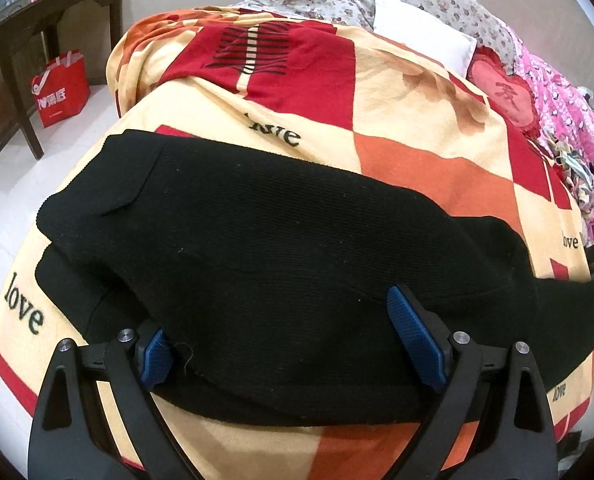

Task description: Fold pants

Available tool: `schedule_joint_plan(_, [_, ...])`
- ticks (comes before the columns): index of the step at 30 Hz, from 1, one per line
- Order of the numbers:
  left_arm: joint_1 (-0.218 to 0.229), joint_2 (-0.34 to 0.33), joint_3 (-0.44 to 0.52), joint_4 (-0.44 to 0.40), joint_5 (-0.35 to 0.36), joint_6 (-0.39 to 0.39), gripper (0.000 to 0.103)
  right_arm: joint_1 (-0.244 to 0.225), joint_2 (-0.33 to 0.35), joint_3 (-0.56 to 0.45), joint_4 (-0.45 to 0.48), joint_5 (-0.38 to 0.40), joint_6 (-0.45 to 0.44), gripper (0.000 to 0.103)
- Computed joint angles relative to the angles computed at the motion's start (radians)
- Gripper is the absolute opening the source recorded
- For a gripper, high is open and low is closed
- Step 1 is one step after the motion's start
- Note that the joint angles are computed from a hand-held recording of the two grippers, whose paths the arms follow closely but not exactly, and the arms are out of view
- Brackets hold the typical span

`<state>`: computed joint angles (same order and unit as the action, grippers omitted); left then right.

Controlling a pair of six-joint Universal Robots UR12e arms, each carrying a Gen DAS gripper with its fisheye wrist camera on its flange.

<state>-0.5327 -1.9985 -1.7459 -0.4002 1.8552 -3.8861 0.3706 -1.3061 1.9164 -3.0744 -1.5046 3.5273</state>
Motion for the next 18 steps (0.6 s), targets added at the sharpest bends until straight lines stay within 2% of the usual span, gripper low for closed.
schedule_joint_plan(3, [-0.001, -0.002, 0.008, -0.019, 0.007, -0.01, 0.095, -0.025, -0.048, 0.066, 0.126, -0.042, 0.024, 0.004])
schedule_joint_plan(5, [0.0, -0.002, 0.012, -0.032, 0.005, -0.021, 0.095, -0.051, -0.064, 0.103, 0.148, -0.015, 0.075, 0.004])
schedule_joint_plan(7, [0.001, 0.0, 0.014, -0.041, -0.001, -0.036, 0.095, -0.046, -0.061, 0.106, 0.122, -0.046, 0.095, 0.006])
schedule_joint_plan(8, [0.002, 0.001, 0.016, -0.047, -0.004, -0.042, 0.095, -0.045, -0.057, 0.105, 0.088, -0.044, 0.094, 0.01])
schedule_joint_plan(9, [0.003, 0.003, 0.017, -0.054, -0.008, -0.05, 0.095, -0.046, -0.051, 0.103, 0.04, -0.005, 0.078, 0.014])
schedule_joint_plan(11, [0.004, 0.009, 0.013, -0.05, -0.019, -0.069, 0.095, -0.037, -0.018, 0.064, 0.008, 0.067, 0.034, 0.04])
schedule_joint_plan(12, [0.004, 0.011, 0.011, -0.046, -0.024, -0.073, 0.095, -0.028, -0.004, 0.043, 0.021, 0.054, 0.022, 0.041])
schedule_joint_plan(15, [0.001, 0.017, 0.012, -0.05, -0.03, -0.058, 0.095, 0.021, 0.044, -0.036, 0.141, -0.141, -0.008, 0.041])
schedule_joint_plan(16, [0.0, 0.018, 0.012, -0.053, -0.03, -0.052, 0.095, 0.028, 0.061, -0.056, 0.17, -0.175, -0.032, 0.041])
schedule_joint_plan(18, [0.003, 0.02, 0.008, -0.054, -0.041, -0.048, 0.095, 0.023, 0.087, -0.081, 0.219, -0.167, -0.047, 0.041])
